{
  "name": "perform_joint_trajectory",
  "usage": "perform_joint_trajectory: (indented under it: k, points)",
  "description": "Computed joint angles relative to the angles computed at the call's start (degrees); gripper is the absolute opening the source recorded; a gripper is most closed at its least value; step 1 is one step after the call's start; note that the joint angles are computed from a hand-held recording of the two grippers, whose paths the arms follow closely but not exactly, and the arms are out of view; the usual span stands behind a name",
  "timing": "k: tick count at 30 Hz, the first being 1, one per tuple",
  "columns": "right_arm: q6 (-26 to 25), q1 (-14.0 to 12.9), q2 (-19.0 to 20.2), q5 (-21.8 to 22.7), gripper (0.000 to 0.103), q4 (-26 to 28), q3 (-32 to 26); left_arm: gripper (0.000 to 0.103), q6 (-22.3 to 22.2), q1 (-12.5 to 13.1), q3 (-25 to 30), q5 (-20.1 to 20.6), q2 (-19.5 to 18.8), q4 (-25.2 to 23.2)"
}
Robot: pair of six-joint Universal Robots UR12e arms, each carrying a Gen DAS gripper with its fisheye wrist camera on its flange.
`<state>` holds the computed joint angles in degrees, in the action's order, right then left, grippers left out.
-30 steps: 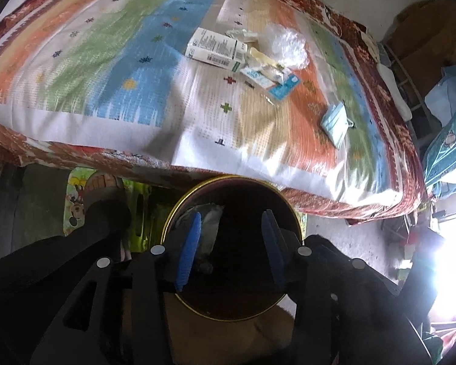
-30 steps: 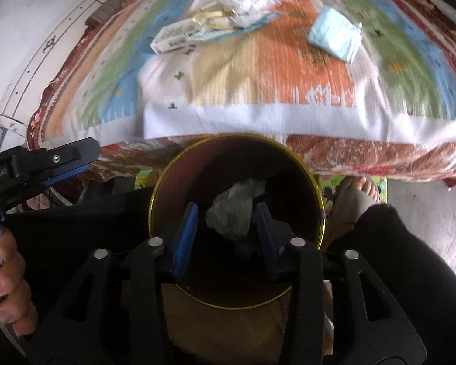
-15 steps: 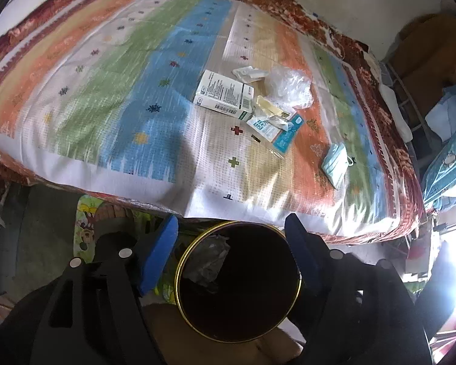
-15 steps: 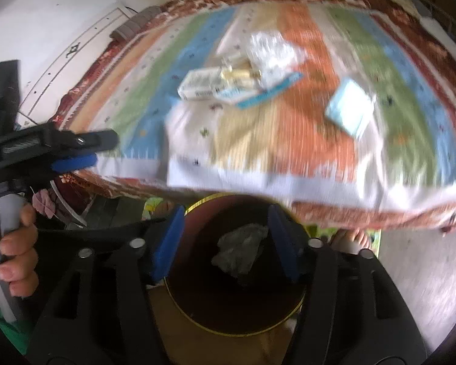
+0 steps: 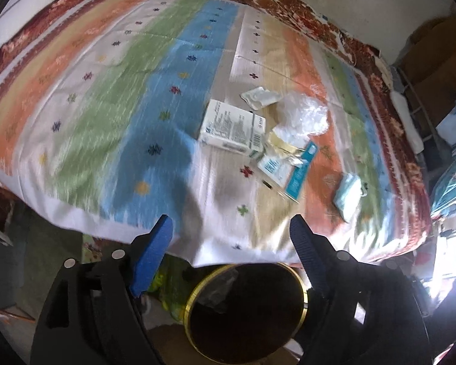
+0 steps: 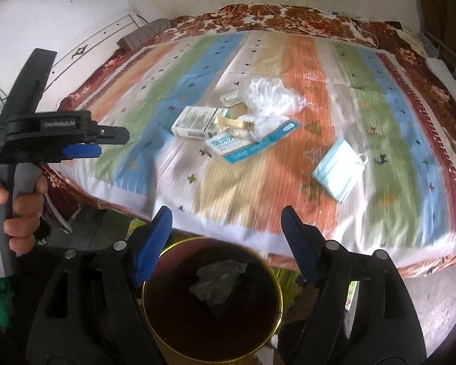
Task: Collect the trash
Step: 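Move both open tools back to the trash on the bedspread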
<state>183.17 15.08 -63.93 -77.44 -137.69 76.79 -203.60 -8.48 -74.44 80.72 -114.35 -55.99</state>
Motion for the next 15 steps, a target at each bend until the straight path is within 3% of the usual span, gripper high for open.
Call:
perform_joint_trajectory:
  k: [4,15]
  points:
    - [-1.48,0.08,1.42,-1.50,0.077,-0.70,-1.49,0.081,3.22,-0.52,2.74,4.86,-1.80,-2.12]
    - [-5.63,0.32,4.91,-2.90,0.090,-4.02,-4.76,0.090,10.59,-0.81,6.13,8.86,-4.90,-2.59]
